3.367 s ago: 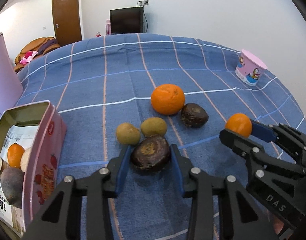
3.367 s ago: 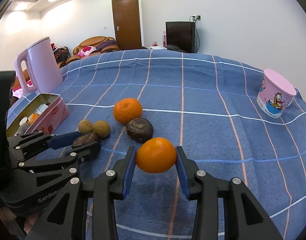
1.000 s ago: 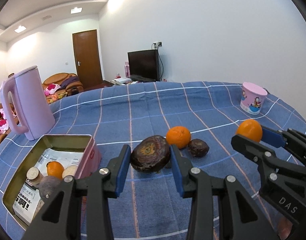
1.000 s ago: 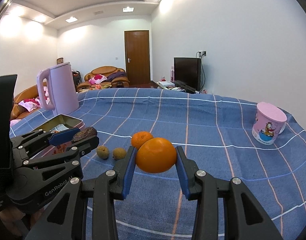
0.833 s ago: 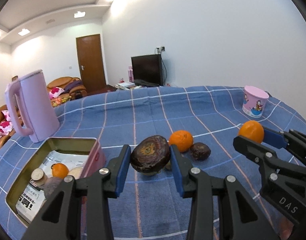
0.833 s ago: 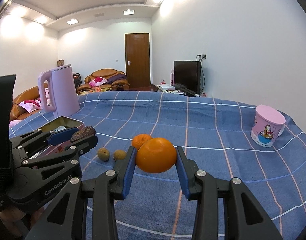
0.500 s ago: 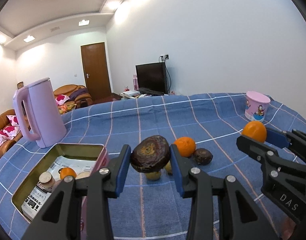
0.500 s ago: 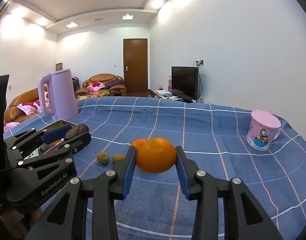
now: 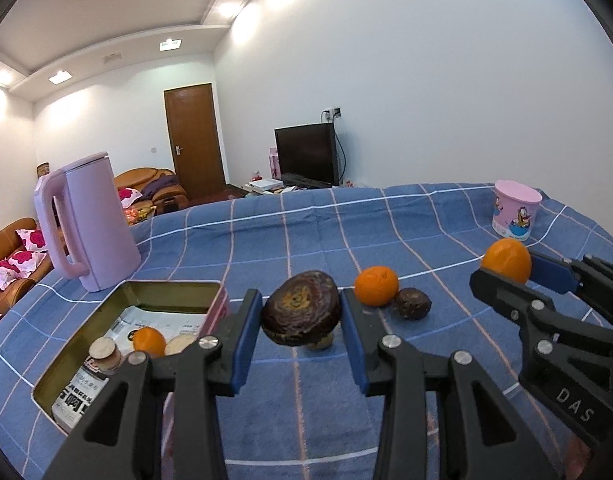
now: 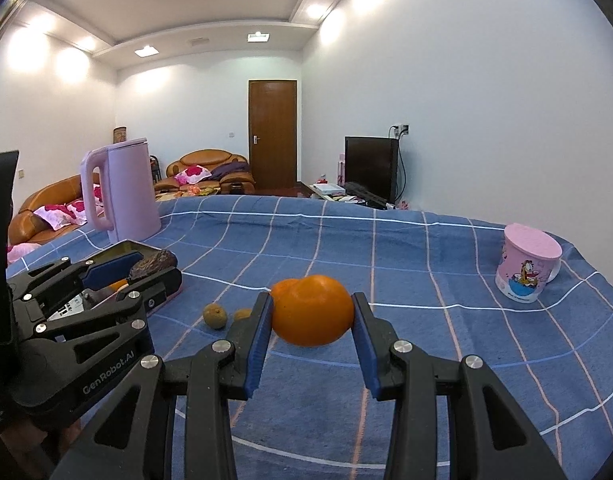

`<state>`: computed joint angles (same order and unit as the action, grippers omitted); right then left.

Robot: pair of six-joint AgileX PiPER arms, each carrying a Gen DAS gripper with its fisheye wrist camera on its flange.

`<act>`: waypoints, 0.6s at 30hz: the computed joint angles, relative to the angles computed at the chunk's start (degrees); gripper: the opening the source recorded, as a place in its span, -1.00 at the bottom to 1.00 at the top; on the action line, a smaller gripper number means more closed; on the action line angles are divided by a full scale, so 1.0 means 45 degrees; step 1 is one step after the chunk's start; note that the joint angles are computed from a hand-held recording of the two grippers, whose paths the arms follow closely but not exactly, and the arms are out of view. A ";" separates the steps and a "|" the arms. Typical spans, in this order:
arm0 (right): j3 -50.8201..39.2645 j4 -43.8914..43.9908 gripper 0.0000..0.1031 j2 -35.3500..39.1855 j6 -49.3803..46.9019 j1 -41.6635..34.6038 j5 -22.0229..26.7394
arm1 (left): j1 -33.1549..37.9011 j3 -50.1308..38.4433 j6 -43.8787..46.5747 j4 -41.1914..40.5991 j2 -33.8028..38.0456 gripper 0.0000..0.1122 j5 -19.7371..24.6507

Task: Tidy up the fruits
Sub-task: 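Carry the dark fruit and orange with both grippers over the tin tray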

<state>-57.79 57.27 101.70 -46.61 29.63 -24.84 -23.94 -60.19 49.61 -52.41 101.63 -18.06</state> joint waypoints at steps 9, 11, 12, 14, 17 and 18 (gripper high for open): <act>-0.0965 0.0782 -0.20 0.0604 -0.1038 0.0588 0.0593 | 0.1063 0.0564 -0.0253 0.0304 -0.0465 -0.26 0.0429; -0.1276 0.1009 -0.20 0.0788 -0.1324 0.0716 0.0746 | 0.1345 0.0618 -0.0255 0.0323 -0.0522 -0.26 0.0551; -0.1512 0.1256 -0.20 0.0933 -0.1626 0.0850 0.0821 | 0.1527 0.0626 -0.0093 0.0144 -0.0548 -0.26 0.0644; -0.1781 0.1472 -0.20 0.1109 -0.1930 0.1026 0.0877 | 0.1805 0.0662 -0.0118 0.0137 -0.0622 -0.26 0.0828; -0.2259 0.1903 -0.20 0.1400 -0.2503 0.1281 0.1062 | 0.2079 0.0718 -0.0160 0.0175 -0.0702 -0.26 0.0924; -0.2496 0.2209 -0.20 0.1529 -0.2871 0.1387 0.1141 | 0.2224 0.0756 -0.0310 0.0319 -0.0757 -0.26 0.1008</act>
